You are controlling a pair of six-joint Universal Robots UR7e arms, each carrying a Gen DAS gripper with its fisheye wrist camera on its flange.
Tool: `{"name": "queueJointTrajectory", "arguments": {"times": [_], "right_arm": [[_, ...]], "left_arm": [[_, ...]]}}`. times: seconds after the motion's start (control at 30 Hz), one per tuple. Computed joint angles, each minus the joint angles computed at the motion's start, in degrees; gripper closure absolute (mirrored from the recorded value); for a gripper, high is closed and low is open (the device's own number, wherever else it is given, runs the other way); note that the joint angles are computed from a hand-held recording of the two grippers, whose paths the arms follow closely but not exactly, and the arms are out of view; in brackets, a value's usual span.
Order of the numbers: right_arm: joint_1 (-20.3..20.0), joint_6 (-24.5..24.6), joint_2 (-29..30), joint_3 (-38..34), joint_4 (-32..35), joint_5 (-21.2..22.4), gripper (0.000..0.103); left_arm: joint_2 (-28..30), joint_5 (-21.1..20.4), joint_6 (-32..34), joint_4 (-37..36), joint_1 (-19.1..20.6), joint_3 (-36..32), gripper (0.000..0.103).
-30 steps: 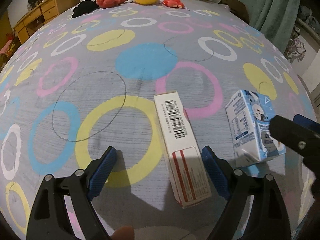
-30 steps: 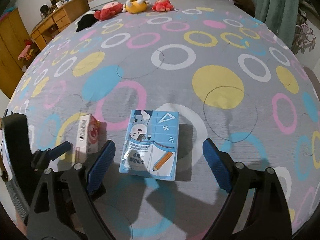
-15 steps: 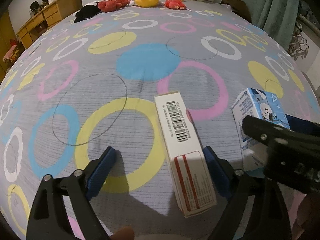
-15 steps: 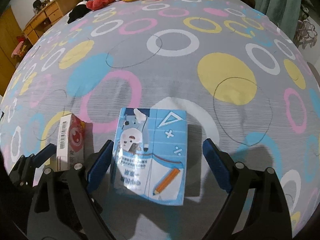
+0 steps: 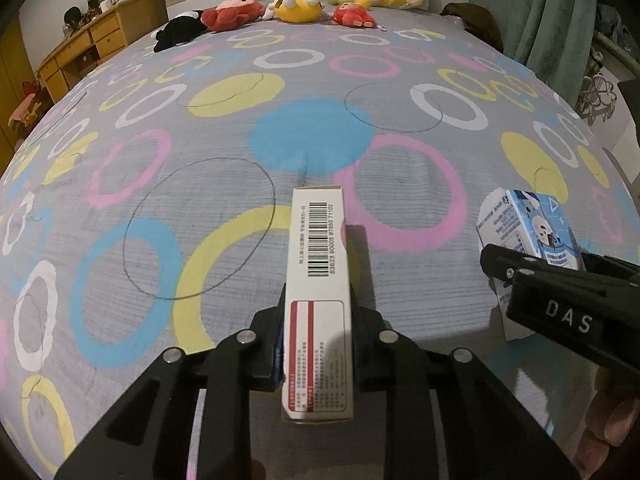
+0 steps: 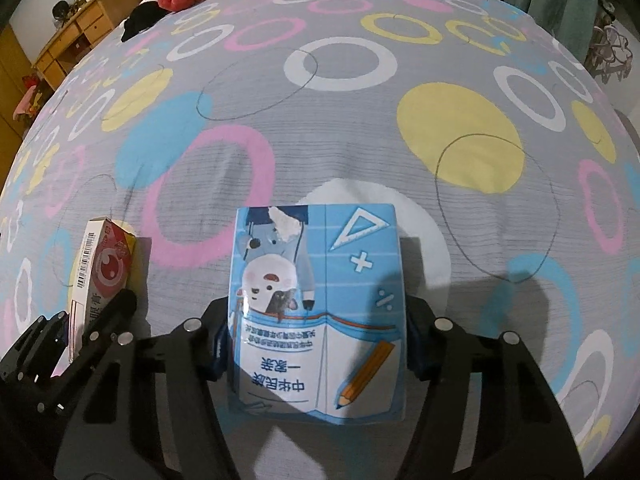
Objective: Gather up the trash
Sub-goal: 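Lift both held boxes and carry them down over the trash bag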
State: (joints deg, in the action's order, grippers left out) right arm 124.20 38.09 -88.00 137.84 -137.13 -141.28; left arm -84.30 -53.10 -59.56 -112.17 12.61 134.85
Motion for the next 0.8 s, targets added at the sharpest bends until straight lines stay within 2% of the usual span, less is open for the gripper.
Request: {"name": "queueJointTrajectory", "arguments": {"times": [0.37,0.63,0.8], "right_arm": [[4.35,3.21,-2.01,-0.95,3.66,-0.99,0.041],[8.93,9.09,-3.97,-2.89,11.44,-2.44,0.041],[13.5,15.11,-5.51,-4.81,18.81,-3.74,0.041]], "left_arm": [[-1.77,-0.5,0.57,1.59,-1.33,-0.23,0.079],[-3.78,-0.68,0.22,3.03,-3.83,-0.44,0.079],[-5.2,-0.93,0.19,3.96,-6.04,-0.63,0.079]]}}
